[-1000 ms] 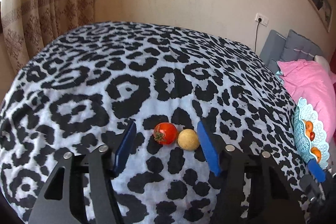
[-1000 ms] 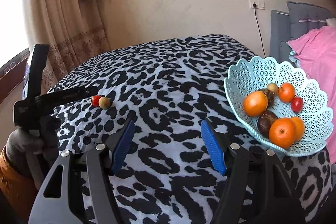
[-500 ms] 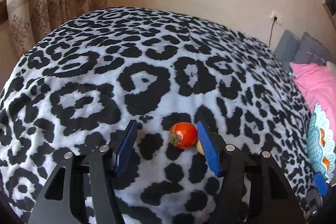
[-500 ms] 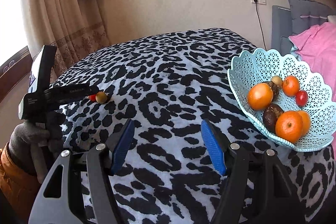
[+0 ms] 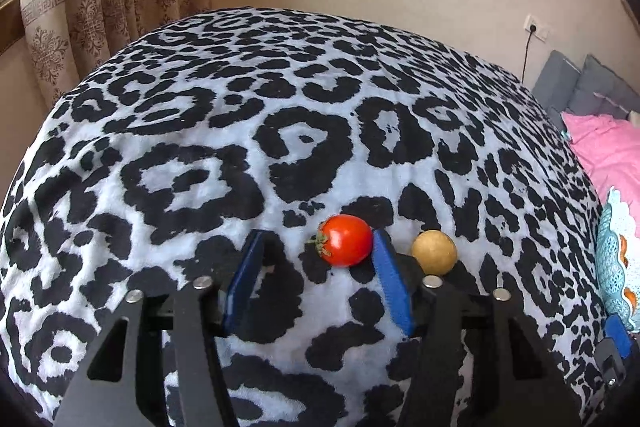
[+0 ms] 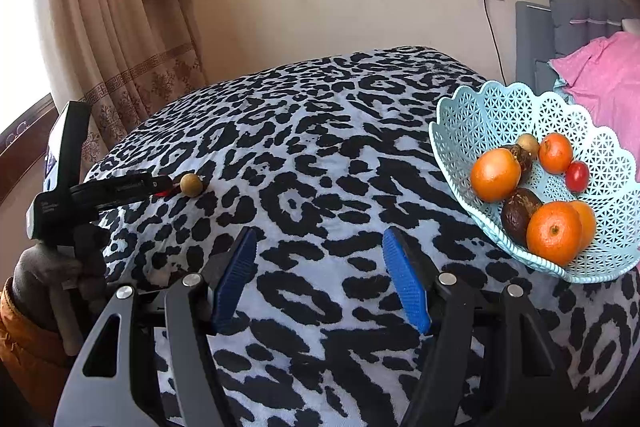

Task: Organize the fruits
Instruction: 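Close left tool on the red tomato while right tool grasps the yellow fruit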

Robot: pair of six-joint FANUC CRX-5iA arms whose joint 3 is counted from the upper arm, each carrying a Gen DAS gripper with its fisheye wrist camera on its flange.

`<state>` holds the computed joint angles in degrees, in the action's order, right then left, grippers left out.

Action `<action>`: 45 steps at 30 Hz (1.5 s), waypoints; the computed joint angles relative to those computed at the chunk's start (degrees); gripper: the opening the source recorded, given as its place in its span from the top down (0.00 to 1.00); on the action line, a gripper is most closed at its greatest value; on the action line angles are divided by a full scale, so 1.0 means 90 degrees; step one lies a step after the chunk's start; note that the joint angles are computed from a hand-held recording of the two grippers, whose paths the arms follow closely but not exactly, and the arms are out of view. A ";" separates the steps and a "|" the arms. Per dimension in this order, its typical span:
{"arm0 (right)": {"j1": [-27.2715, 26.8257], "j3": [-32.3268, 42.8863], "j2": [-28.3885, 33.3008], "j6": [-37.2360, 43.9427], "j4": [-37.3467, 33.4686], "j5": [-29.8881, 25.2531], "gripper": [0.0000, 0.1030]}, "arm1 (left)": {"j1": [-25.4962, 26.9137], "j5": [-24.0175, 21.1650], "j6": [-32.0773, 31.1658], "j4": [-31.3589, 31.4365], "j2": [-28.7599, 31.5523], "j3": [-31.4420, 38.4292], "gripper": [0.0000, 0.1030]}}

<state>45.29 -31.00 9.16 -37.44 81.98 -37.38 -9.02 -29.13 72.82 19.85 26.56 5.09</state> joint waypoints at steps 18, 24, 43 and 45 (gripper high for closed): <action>-0.0173 0.1126 0.0523 0.2149 -0.1472 0.1207 0.35 | 0.0037 0.1443 -0.1145 0.1848 -0.0609 -0.1226 0.73; -0.0096 0.2331 0.1298 0.3977 -0.2960 0.1224 0.35 | 0.0156 0.1587 -0.0665 0.1576 -0.0692 -0.1277 0.73; -0.0077 0.5024 0.2969 0.6764 -0.5131 0.0209 0.63 | 0.0178 0.1617 -0.0354 0.1338 -0.0701 -0.1269 0.73; -0.0075 0.5042 0.2995 0.6712 -0.5046 0.0155 0.69 | 0.0172 0.1621 -0.0368 0.1350 -0.0709 -0.1286 0.73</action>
<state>44.62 14.38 36.12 22.97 36.56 -35.98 -7.47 -14.54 69.50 32.00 20.18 -6.48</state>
